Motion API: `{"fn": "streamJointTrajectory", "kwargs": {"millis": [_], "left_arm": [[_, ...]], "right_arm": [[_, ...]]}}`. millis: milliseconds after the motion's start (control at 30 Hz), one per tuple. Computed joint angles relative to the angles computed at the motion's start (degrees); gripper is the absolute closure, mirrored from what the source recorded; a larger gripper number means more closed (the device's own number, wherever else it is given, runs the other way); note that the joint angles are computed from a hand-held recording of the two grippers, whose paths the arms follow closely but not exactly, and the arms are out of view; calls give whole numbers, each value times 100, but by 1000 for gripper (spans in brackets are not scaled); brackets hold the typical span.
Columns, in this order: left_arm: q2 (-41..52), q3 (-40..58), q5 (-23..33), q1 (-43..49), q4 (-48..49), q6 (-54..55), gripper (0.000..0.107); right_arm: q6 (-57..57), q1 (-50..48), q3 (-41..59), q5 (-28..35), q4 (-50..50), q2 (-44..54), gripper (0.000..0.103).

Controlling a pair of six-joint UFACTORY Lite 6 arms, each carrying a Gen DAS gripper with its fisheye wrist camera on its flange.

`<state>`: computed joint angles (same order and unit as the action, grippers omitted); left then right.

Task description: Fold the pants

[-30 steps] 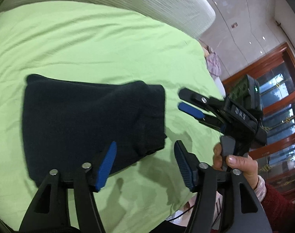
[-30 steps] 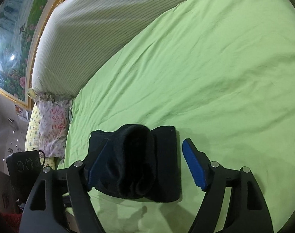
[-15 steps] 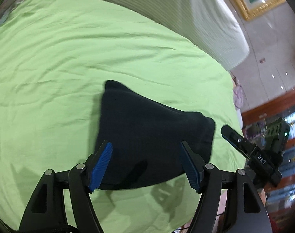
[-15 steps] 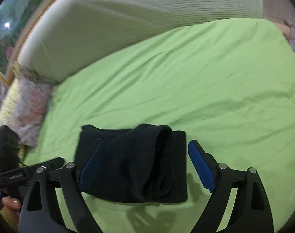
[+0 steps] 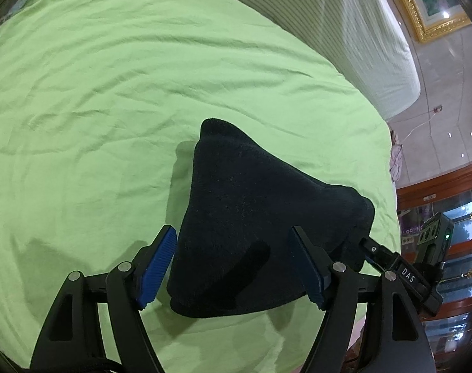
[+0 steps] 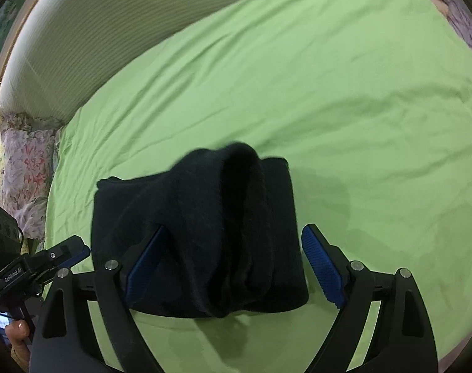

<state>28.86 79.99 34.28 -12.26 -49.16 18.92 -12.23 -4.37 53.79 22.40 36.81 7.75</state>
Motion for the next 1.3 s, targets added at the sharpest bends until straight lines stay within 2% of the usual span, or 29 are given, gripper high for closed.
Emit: {"fn": "streamJointTrajectory", "kwargs": {"millis": [100,200,367,467,667,800,833,867,900,1000,1167,1200,1267,1300], "left_arm": [[209,164,44,-5,111,-80,32],[405,400,64,-105,296,-328,32],[592,505,69,-131,380,-376,31],[807,719,101,-186,499,-524,31],[971,874,105,-219,548,-550,30],[1113,983,122,-213,555,-584,30],[1136,995,119,-214,553,-583,29],[1178,1043,136,-215,556,-592,29],[1201,1053,139,-211,539,-574,28],[1306,1138,142,-226,483,-549,26],[1475,1187,-4,-246,330,-463,23],[1499,1196,-30,-258,285,-435,26],[1514,1179,-31,-257,-36,-137,42],[1538,1229,-1,-269,-16,-155,45]], "right_arm": [[-733,-267,-178,38,715,74,17],[-981,-601,-349,82,926,165,23],[-1880,-1141,-531,312,1546,281,23],[-1759,-1105,-496,367,1417,211,23],[-2955,-1380,-382,1036,2710,20,23],[-2672,-1189,-107,920,2413,488,23],[-2714,-1228,-111,902,2429,611,25],[-2883,-1324,-192,963,2551,654,35],[-3096,-1423,-250,1052,2715,705,40],[-3776,-1670,-430,1302,3217,748,48],[-3872,-1746,-438,1419,3141,695,51],[-3885,-1742,-442,1424,3151,685,52],[-3999,-1769,-469,1493,3217,654,54],[-4050,-1741,-454,1492,3270,675,56]]}}
